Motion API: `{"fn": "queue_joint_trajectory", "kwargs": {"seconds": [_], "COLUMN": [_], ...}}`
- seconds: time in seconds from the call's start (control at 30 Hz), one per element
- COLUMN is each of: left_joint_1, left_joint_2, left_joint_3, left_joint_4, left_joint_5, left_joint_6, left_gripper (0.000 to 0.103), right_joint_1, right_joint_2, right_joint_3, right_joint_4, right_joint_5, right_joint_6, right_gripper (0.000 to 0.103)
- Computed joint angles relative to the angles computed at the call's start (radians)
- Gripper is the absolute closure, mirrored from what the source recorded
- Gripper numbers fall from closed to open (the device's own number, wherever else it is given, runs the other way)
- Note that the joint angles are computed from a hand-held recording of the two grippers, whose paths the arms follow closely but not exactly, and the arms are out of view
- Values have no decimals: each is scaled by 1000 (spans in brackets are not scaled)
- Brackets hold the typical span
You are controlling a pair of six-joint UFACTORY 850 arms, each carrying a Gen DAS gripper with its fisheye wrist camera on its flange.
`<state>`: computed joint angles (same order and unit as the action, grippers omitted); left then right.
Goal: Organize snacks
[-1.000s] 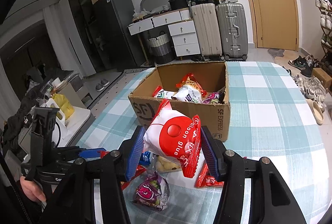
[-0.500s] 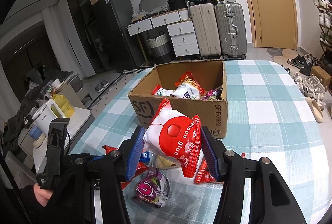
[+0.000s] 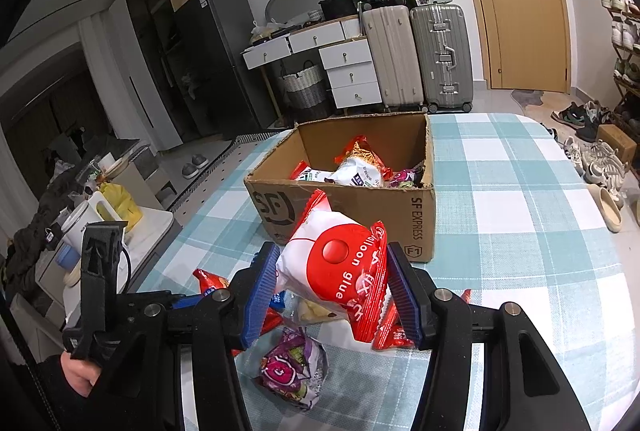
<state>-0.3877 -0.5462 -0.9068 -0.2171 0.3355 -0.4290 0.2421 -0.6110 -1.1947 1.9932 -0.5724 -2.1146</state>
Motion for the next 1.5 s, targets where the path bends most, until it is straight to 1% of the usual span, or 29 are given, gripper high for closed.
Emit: {"fn": "queue_joint_trajectory", "kwargs": {"seconds": [0.07,0.3,0.43,0.53,0.67,0.9,1.13,1.33,1.5], "left_joint_1": [6,14,12,18,25,28,45,60,73], "left_joint_2": [8,70,112,129,144,166,137,81,13], "left_joint_3": [9,50,58,44,18,-44,-143,-260,-371], "left_joint_4": [45,55,16,-2,-4,-72,-42,-95,-209], "left_joint_5": [8,42,52,43,27,2,-57,-107,-154], "left_joint_6": [-52,-64,-1,39,70,190,193,284,439], "left_gripper": [67,67,67,67,67,67,67,67,66], "right_joint_1": [-1,-1,2,4,8,11,13,16,22], "right_joint_2": [0,-1,-2,-4,-10,-25,-63,-112,-166], "right_joint_3": [0,-4,-12,-20,-39,-91,-183,-286,-382], "right_joint_4": [3,-3,-9,-13,-29,-74,-156,-234,-321], "right_joint_5": [0,-2,-2,-4,0,5,18,29,56], "right_joint_6": [-3,0,6,10,20,64,159,254,340], "right_gripper": [49,49,49,49,49,49,49,49,49]}}
